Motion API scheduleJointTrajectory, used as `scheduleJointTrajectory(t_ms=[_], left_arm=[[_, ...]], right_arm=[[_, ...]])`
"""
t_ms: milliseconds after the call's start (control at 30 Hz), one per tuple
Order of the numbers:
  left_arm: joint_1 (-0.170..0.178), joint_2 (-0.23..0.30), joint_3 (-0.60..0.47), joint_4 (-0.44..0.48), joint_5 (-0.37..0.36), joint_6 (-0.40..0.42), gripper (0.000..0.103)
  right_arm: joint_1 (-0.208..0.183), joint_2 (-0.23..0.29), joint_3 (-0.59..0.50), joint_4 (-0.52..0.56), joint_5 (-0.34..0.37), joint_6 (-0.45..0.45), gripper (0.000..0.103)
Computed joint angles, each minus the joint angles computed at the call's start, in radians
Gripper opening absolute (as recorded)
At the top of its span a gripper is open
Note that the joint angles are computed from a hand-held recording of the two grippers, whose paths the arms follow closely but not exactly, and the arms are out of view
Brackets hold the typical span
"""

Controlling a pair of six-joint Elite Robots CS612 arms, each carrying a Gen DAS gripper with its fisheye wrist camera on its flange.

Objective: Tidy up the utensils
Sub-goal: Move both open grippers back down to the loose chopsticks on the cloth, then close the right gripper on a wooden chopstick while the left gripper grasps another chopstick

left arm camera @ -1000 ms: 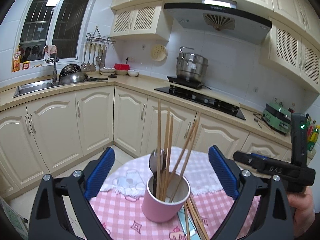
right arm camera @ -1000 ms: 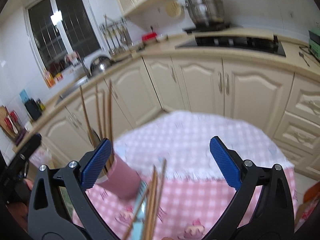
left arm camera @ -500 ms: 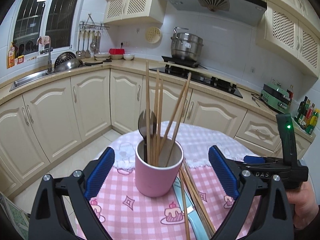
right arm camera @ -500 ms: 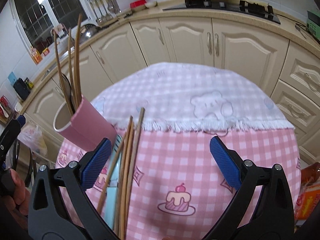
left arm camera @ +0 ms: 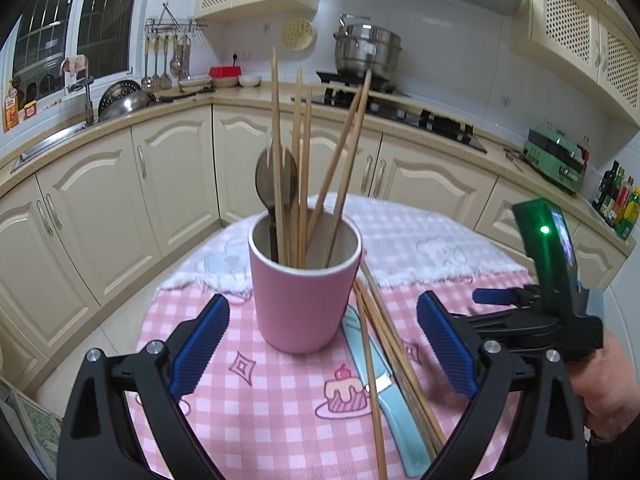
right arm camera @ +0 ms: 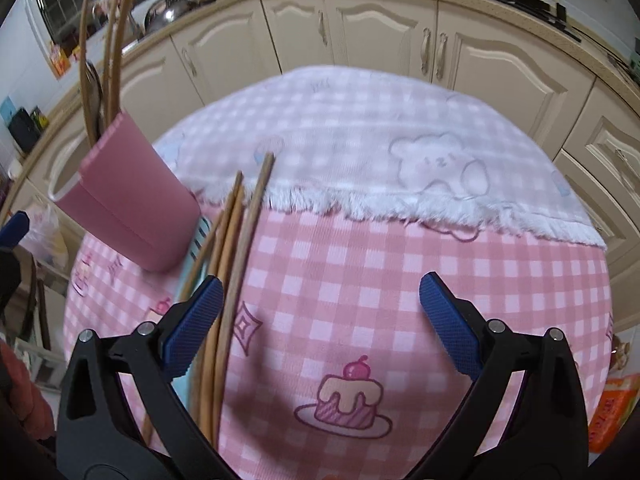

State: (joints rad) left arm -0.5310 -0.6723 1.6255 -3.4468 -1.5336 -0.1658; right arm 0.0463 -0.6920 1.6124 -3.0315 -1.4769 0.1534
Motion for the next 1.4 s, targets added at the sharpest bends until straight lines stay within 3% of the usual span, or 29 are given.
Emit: scheduleJointTrajectory(t_ms=[200, 467, 667, 867, 1000, 1200, 1267, 1300, 1367, 1400], left_arm=[[0.002, 0.009, -0.001, 0.037, -0.003, -0.003, 0.093], [0.009, 0.018, -0.009, 0.098, -0.005, -0.007, 0.093], [0.003, 0.028, -0.027, 0.155, -0.017, 0.025, 0.093], [-0.007, 0.05, -0.075, 0.253, -0.025, 0.067, 0.092], [-0.007, 0.064, -0.109, 0.326, -0.055, 0.084, 0.074], [-0.008, 0.076, -0.139, 0.397, -0.078, 0.099, 0.062], [-0.004, 0.08, -0.149, 0.412, -0.096, 0.098, 0.06], [-0.004, 0.081, -0.153, 0.417, -0.101, 0.096, 0.054], [0.0, 0.081, -0.16, 0.427, -0.127, 0.096, 0.038], [0.001, 0.081, -0.162, 0.436, -0.142, 0.099, 0.031]], right_arm=[[0.015, 0.024, -0.04, 0.051, -0.023, -0.04, 0.096], [0.047, 0.039, -0.068, 0.094, -0.125, -0.136, 0.095], [0.04, 0.014, -0.033, 0.101, -0.097, -0.163, 0.079], [0.028, -0.006, -0.003, 0.109, -0.089, -0.151, 0.073], [0.022, -0.009, -0.004, 0.116, -0.079, -0.127, 0.07], [0.022, 0.009, -0.041, 0.125, -0.084, -0.099, 0.059], [0.024, 0.019, -0.058, 0.126, -0.094, -0.1, 0.051], [0.026, 0.02, -0.062, 0.126, -0.096, -0.103, 0.048], [0.027, 0.021, -0.066, 0.13, -0.08, -0.113, 0.03], [0.027, 0.02, -0.065, 0.131, -0.074, -0.118, 0.026]])
